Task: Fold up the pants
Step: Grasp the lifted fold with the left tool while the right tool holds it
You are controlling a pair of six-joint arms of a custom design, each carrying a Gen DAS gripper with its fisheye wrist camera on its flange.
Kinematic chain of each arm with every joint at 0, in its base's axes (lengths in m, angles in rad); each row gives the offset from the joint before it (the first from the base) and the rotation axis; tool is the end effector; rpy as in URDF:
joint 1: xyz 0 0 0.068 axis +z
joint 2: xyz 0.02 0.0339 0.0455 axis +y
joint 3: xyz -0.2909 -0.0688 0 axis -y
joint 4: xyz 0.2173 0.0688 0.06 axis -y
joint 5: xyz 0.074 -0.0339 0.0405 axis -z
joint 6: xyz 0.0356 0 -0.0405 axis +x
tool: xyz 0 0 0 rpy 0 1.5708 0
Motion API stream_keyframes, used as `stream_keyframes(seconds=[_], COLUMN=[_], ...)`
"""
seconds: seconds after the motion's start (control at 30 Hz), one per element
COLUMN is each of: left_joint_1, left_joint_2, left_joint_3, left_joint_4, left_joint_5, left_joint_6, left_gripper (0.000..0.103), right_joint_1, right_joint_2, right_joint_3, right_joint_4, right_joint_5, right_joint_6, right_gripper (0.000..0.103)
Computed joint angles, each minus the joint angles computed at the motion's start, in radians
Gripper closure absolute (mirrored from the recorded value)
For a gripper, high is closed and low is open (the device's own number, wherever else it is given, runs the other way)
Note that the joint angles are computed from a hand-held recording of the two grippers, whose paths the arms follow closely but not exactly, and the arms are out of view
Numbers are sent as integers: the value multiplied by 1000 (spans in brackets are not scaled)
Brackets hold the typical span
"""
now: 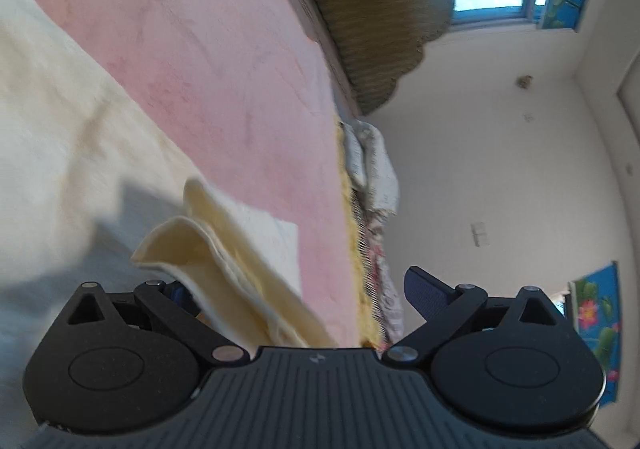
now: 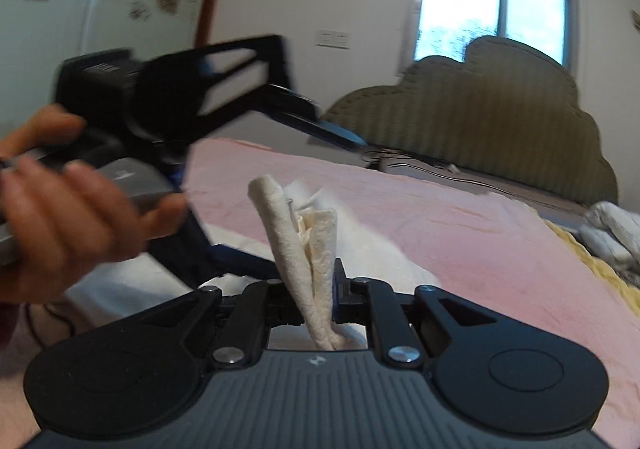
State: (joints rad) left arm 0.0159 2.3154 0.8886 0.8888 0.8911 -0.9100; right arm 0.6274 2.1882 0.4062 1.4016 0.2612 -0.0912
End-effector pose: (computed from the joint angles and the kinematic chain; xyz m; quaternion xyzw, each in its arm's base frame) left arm 0.3909 -0.0215 0.0716 -0.1601 0.7971 -0.5305 0.2397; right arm 0.2500 0.1699 0.0854 -0.2203 0.7942 0.0433 0.5646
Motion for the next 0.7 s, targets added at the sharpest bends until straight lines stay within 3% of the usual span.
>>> stream_keyframes(seconds=[0.03,0.1,0.13,0.2,0.23,0.47,0.7], left_joint_1=[7,18,21,33,30,54,91], left_joint_2=[2,1,-3,-21,-39,-209,-239], left_joint_3=[1,28,43,52,57,33,-33], left_joint_4=[-10,-95,-150,-230,-276,-476,-433], left_joint_5=[-9,-16,-25,-52,-88,-340,-555], left_joint_6=[4,43,72,153,209,611,823], left_gripper=[16,48,56,84,88,92,93], right_joint_1=[12,36,45,53,57,108,173], right_joint_2=[3,15,18,17,14,11,131], right_joint_3=[7,26,36,61,73,235,490], right_joint_4=[-14,-34,-48,-85,-104,-309,-458], right_joint_5=[3,26,32,25,24,-2,-41], right_joint_6=[-17,-40,-45,-49,-54,-108,-185], right_gripper=[92,92,92,92,92,92,92])
